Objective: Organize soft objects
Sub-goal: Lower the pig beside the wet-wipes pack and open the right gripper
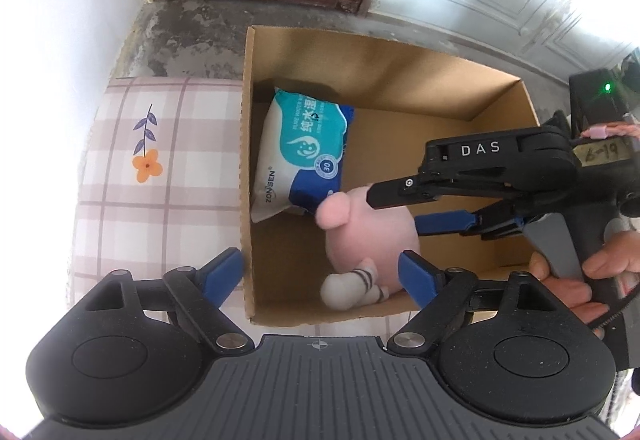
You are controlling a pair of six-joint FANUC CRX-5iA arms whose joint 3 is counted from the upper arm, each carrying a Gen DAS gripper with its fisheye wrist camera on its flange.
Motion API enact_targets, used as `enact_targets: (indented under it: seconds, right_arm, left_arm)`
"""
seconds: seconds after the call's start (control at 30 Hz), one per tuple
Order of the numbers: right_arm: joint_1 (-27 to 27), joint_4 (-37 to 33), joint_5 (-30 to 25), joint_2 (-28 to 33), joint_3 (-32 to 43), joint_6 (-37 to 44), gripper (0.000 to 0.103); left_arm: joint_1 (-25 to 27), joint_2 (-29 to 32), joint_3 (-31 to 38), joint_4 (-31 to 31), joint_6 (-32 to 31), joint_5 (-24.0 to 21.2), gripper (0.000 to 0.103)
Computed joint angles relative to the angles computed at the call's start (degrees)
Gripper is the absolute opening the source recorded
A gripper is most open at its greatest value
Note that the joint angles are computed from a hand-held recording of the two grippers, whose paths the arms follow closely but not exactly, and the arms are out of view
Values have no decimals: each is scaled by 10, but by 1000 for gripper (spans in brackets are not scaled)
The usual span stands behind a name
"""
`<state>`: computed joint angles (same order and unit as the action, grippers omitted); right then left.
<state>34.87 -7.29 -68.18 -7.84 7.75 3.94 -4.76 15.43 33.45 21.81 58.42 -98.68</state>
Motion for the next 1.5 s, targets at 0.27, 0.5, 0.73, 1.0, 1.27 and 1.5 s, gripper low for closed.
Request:
enact_targets:
  seconds: [0.27,0.5,0.73,1.0,1.27,1.5]
  right_arm:
    - [15,44,-40,-2,9,-48,71]
    - [14,27,-150,74,124,67,97]
    - [48,45,-288,208,283,185,102]
    - [62,59,-286,188,229,167,78]
    - [-4,-30,-6,-37,-1,178,78]
    - [-199,-421,29,-20,5,465,80]
  left_arm:
    - [7,4,13,8,16,-8,82]
    - [18,-1,30,-4,31,-27,82]
    - [30,-11,18,-11,41,-29,82]
    - [46,-24,-3,-1,40,-17,82]
    - [64,-27,-16,37,54,-19,82]
    - [68,-35,-28,42,64,-10,82]
